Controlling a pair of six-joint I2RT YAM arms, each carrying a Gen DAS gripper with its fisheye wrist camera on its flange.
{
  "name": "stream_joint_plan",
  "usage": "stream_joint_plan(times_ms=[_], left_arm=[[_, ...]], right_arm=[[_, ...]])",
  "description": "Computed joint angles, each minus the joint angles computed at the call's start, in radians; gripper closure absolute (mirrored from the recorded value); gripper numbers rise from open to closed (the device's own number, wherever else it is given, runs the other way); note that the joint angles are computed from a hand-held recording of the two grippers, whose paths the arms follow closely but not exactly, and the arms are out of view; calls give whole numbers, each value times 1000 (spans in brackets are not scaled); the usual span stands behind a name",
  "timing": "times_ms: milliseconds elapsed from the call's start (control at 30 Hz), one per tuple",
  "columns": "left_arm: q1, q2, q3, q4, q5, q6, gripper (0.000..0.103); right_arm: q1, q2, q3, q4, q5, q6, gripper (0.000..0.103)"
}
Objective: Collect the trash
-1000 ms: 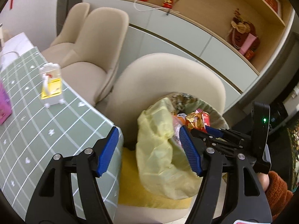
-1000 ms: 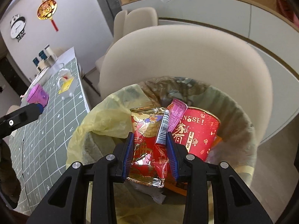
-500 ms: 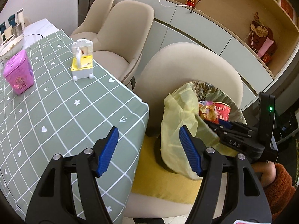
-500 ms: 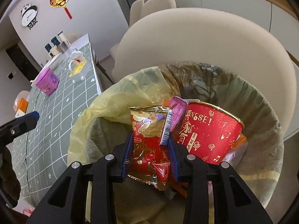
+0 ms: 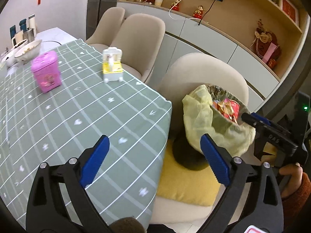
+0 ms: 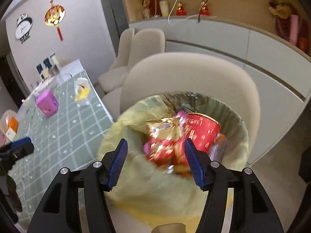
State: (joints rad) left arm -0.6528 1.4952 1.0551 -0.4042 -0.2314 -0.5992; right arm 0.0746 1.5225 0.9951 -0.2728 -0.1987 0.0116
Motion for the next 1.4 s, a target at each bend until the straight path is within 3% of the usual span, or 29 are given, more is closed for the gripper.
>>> stream_joint_plan(times_ms=[200,333,433,633,767,900,1133,1400], left_arm=[[-67,-239,-161,-68,-120,9,13],[-143,-398,-254,-139,-213,-9,13],[-230,-504,-301,-220,-313,-50,13],[-477,-603,-328,-448,-585,-265,13],[-630,-575,-309,-635,-679,-482,13],[-727,-562,-299,-749,-701,-634,13],[-825,-559,-275,-876,-745,-797,13],[-863,-534,-254,-899,-756,-845,13]], right_arm=[[214,-293,-179,-58,176,119,46],[401,-486,-291,-92,304,284,46],[608,-603,-359,-131,473,427,46],[1007,-618,-356,-278,803,671,46],[1161,-576,-323,-384,938,824,46],[1265,-557,-305,-468,1007,955,46],[1357,-520,-254,-581,1080,1077,46],[1391,-516,-237,-630,1110,1122,46]])
